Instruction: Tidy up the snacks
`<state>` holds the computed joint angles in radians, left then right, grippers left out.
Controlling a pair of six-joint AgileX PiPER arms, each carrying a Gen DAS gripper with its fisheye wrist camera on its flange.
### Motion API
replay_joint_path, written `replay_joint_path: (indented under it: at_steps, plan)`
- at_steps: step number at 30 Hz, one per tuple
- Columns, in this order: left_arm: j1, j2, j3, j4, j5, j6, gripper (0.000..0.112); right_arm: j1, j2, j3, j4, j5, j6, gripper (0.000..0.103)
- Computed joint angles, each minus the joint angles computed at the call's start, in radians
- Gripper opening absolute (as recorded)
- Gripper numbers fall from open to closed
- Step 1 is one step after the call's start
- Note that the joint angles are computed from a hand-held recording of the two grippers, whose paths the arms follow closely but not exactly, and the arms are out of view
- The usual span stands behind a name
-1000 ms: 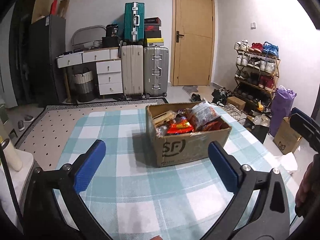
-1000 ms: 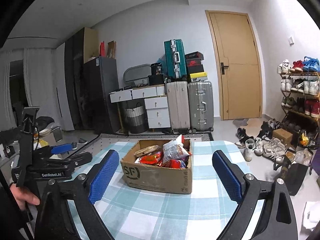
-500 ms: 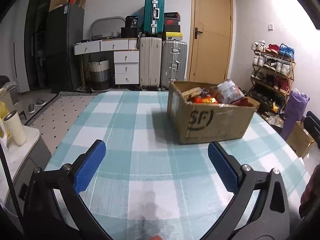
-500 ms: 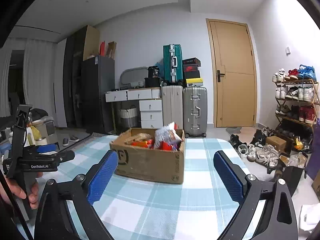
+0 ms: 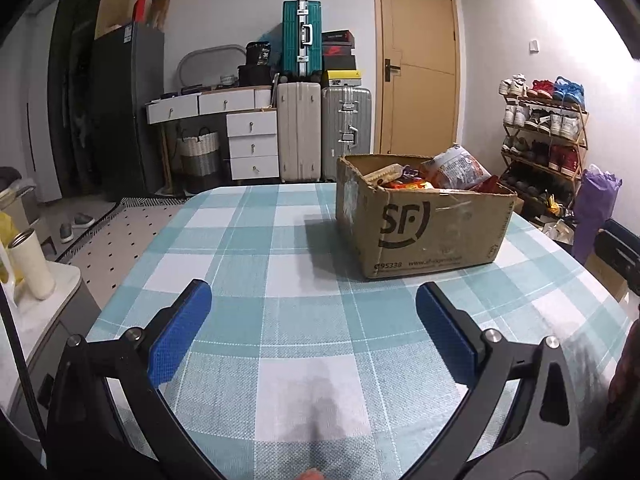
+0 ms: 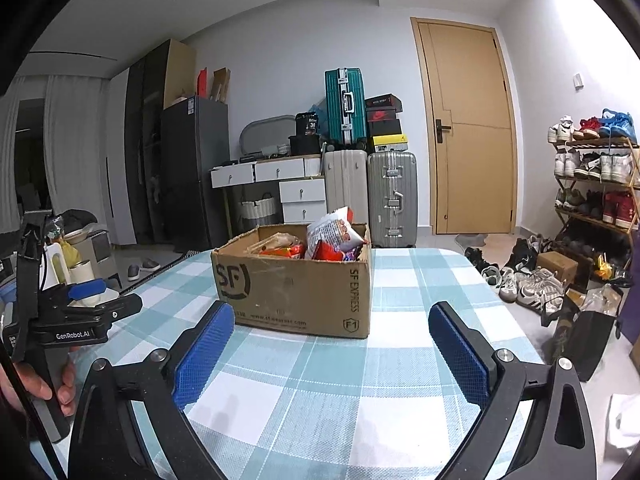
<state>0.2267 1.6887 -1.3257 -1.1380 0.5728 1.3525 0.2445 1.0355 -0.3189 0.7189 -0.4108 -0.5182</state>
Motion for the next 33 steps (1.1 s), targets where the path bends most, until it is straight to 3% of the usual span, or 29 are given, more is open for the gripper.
replay_joint_path:
  at_steps: [5,9,12,33]
  plan:
    - [0.003,-0.011,0.030,-0.105,0.021,0.133,0.102,0.020,0.028,-0.005,0.021,-0.019,-0.023,0.100]
    - [0.013,-0.036,0.073,-0.201,0.005,0.225,0.102,0.087,0.052,-0.011,0.190,-0.101,-0.160,0.101]
    - [0.025,-0.044,0.091,-0.259,0.004,0.270,0.102,0.121,0.059,-0.011,0.232,-0.127,-0.205,0.102]
    - [0.029,-0.044,0.100,-0.282,0.001,0.301,0.102,0.107,0.053,-0.001,0.194,-0.116,-0.173,0.103]
